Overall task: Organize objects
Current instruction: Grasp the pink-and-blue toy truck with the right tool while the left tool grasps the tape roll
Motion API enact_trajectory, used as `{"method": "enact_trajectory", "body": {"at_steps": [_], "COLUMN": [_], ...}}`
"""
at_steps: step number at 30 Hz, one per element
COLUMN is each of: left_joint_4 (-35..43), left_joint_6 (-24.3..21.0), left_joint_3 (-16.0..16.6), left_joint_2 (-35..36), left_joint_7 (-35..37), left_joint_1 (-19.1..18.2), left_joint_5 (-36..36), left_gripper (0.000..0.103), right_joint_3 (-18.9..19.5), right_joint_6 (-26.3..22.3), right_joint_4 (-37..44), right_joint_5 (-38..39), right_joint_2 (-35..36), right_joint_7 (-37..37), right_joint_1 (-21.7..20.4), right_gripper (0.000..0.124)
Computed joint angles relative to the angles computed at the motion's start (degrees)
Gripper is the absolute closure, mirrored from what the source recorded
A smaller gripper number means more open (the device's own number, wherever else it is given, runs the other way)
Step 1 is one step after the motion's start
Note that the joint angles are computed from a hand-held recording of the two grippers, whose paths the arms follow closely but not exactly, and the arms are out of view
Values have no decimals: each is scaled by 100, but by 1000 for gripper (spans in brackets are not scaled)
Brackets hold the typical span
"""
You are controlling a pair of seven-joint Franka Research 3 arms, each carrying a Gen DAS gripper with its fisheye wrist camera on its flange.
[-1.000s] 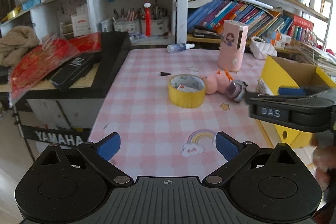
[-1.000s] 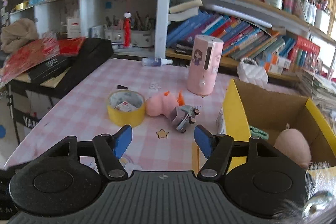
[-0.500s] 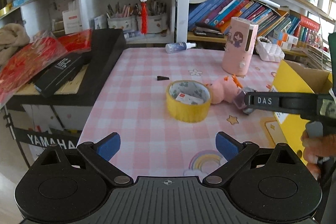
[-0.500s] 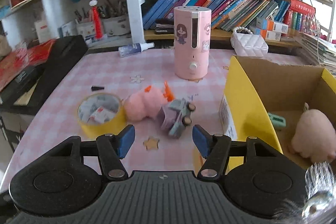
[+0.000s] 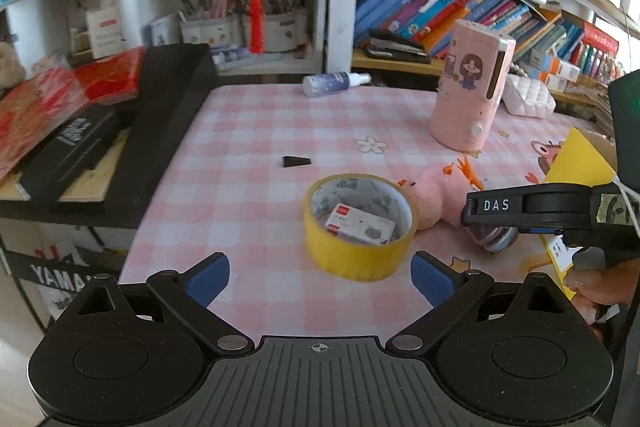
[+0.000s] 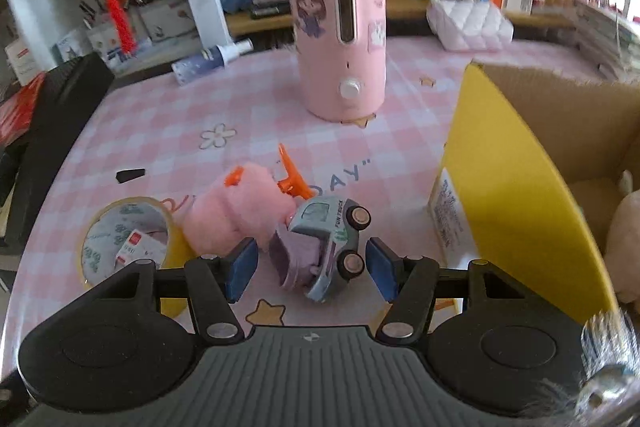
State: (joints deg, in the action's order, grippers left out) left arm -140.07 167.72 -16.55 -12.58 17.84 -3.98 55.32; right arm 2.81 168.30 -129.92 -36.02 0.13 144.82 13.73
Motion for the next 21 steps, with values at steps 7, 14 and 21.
{"method": "enact_trajectory", "body": {"at_steps": [7, 14, 21], "left_joint_4": [551, 1185, 1522], "left_joint_6": [59, -195, -261], "left_joint_3": [168, 423, 665], "left_joint_2": [736, 1425, 1772], "left_joint_7": [448, 646, 700], "left_joint_1": [-145, -501, -751], "left_joint_5": [-61, -17, 204], "left_gripper": [4, 4, 4], "right_joint_3": [-55, -231, -128], "right_joint_6": [56, 402, 756], "right_joint_4": [141, 81, 6], "right_joint_5": [1138, 813, 666], "right_joint_2": [256, 126, 20], "right_joint_7": [-1017, -914, -957], "right_joint_1": [58, 153, 7], "right_gripper": [79, 81, 81]}}
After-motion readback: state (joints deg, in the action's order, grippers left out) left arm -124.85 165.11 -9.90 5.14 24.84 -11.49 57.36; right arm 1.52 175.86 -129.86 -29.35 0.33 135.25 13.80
